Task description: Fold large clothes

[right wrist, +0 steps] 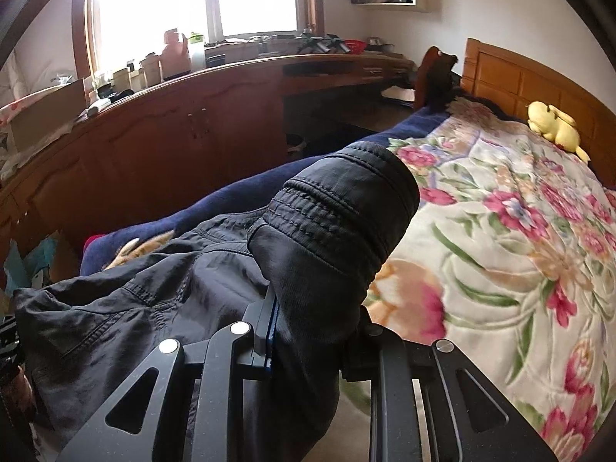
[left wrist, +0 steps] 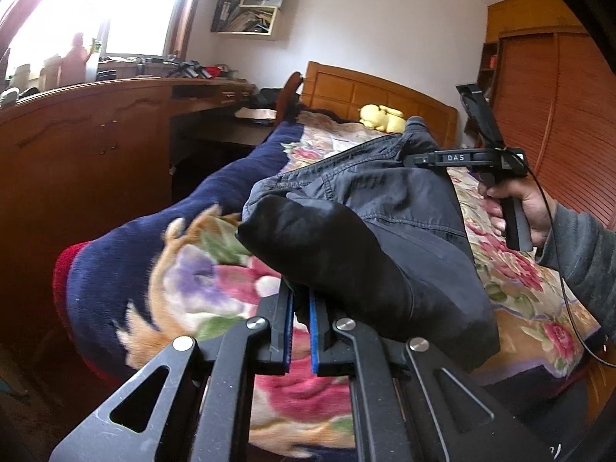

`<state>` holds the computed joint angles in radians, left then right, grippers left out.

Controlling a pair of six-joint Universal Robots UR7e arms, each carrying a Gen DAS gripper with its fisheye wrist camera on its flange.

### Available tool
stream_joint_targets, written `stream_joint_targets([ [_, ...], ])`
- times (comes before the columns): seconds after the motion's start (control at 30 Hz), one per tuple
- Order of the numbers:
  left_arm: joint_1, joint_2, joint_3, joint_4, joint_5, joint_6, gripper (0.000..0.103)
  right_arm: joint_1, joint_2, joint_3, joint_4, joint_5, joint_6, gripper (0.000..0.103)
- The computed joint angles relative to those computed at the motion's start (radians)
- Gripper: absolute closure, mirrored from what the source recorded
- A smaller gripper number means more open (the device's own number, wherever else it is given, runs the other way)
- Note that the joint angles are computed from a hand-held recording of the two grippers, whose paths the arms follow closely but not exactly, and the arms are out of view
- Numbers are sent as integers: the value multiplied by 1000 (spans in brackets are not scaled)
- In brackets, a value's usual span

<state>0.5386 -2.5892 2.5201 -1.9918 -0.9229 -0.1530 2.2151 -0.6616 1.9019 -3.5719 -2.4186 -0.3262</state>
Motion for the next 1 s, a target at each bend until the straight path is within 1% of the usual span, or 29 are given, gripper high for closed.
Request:
stream_joint_targets([
  [0.1, 73, 24, -18, -63, -6, 78, 96, -8, 20, -33, 12, 21, -15, 80],
  [0.17, 108, 31, -33, -88, -1, 119, 96, -14, 37, -61, 20, 40, -25, 80],
  [0.2, 114, 28, -40, -85, 6, 125, 96, -17, 47, -78, 30, 50, -29, 80],
  [0.4, 269, 87, -79, -235, 33, 282, 96, -34, 99, -147, 50, 126, -48, 80],
  [0.43, 320, 112, -84, -283, 20, 318, 96, -39, 109, -155, 56, 136, -47, 79],
  [0.5, 395, 148, -90, -334, 0, 362, 96, -55, 124, -169, 71, 156, -42, 79],
  [0.53, 441, 165, -91, -358, -20, 382, 96, -64, 131, -176, 84, 157, -33, 78],
  [0.6, 496, 181, -87, -387, -59, 401, 96, -78, 147, -192, 121, 120, -28, 76],
  [0.67, 512, 179, -84, -382, -64, 397, 96, -100, 144, -182, 127, 109, -41, 75],
  [0.73, 526, 183, -90, -367, -76, 385, 96, -129, 114, -154, 149, 130, -32, 67],
  [0.77, 529, 187, -94, -363, -77, 374, 96, -143, 94, -138, 172, 136, -14, 65],
  [0.8, 531, 187, -98, -352, -80, 366, 96, -153, 76, -123, 184, 134, -3, 61],
  [0.83, 533, 190, -105, -343, -82, 364, 96, -159, 62, -108, 179, 128, -11, 57],
  [0.93, 510, 171, -126, -281, -75, 348, 96, -160, 36, -79, 139, 86, -80, 47],
  [1.0, 488, 151, -139, -231, -66, 343, 95, -144, 44, -84, 62, 42, -169, 44],
])
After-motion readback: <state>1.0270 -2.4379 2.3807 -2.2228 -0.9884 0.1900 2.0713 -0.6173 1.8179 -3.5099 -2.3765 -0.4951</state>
